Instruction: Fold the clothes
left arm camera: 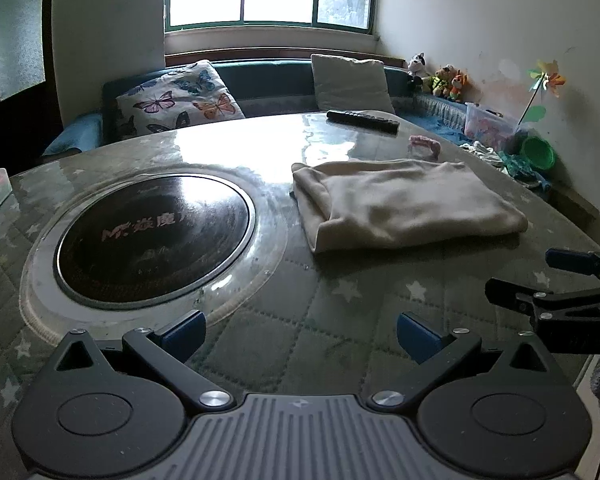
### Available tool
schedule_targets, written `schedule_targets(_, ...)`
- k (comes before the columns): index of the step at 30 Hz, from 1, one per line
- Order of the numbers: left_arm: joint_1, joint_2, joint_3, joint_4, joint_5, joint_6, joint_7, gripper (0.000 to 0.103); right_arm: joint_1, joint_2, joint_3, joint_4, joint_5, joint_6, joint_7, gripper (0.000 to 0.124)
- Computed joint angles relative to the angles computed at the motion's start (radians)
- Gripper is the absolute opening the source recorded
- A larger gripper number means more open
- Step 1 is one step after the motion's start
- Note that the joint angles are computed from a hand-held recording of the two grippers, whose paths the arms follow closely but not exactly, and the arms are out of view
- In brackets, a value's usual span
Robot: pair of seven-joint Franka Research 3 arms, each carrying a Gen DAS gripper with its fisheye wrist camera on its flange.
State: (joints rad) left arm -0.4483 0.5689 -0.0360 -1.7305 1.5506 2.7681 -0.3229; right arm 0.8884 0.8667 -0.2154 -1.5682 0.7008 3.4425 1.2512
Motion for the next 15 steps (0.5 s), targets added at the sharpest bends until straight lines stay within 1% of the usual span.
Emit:
schedule_targets(3, -0.009, -0.008, -0.002, -0.014, 0.005, -0.014, 0.000, 0.103, -0.014, -0.018, 0.030, -0.028, 0.001, 0.027, -0.002, 0.103)
schedule_targets(10, -0.013, -0.014, -0.017, -0.033, 0.009, -0.025, -0.004, 0.103, -0.007, -0.039, 0.047, -0.066, 0.054, 0.053, -0.041, 0.103)
schedule_targets(15, -0.019, -0.013, -0.022, -0.038, 0.005, -0.029, 0.003, 0.103, -0.016, -0.056, 0.076, -0.087, 0.084, 0.075, -0.079, 0.103)
